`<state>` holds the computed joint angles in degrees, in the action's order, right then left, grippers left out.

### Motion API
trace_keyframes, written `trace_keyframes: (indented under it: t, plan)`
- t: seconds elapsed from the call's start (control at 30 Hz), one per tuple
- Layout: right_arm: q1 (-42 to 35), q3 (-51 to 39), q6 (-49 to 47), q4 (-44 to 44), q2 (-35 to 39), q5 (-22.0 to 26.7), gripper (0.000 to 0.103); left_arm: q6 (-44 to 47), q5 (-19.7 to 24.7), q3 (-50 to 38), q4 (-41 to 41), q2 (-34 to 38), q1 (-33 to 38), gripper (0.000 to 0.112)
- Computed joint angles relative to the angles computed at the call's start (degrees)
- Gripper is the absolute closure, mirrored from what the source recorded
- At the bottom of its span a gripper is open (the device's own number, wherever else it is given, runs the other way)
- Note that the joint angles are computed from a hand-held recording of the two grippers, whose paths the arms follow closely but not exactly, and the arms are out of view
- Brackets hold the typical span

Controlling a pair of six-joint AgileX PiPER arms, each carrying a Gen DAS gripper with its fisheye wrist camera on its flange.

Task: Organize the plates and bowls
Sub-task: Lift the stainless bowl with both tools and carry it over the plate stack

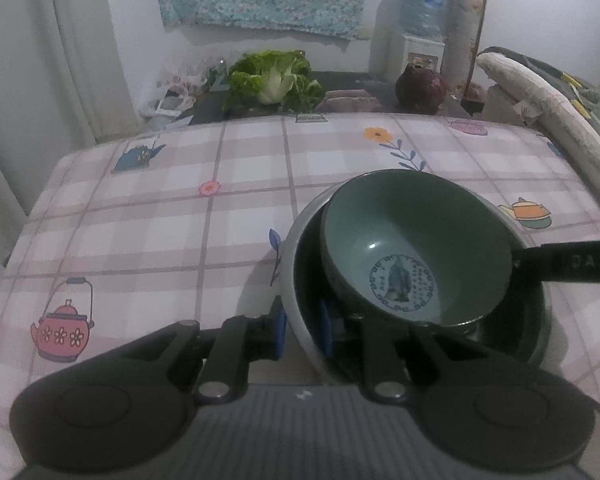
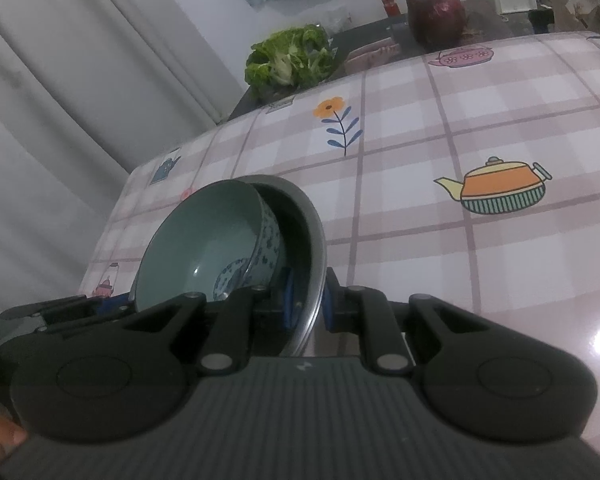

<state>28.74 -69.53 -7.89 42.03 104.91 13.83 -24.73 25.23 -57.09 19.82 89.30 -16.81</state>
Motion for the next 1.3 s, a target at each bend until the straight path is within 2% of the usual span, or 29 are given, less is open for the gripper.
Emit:
trace_keyframes:
  t: [0.07,0.17,0.4,0.77,1.3]
  plan:
    - [0.1,-0.2,-1.1,0.6,0.4,-0.3,0.090,-2.7,-0.4,0.5,3.0,-0.1,-0.6,0.092]
    - [0.6,0.0,0.7,-1.9,0.2,-1.0,0.090,-3.0,-0.7,0.8,3.0,-0.3,-0.6,0.093]
    - [0.6,2.2,-8.8,7.2,-1.1,-2.7,0.090,-4.5,-0.9,1.3,4.1,-1.4,-0.9,0.093]
    - [1.1,2.8,-7.2,5.0,-2.5,-4.0,0.090,-5.1,-1.0,1.4,4.1,-2.7,-0.8,0.094]
    - [2.1,2.9,0.8,-3.1,-5.8,-4.4,0.090,-5.0,1.4,1.0,3.2,-6.8,-1.0,0.094]
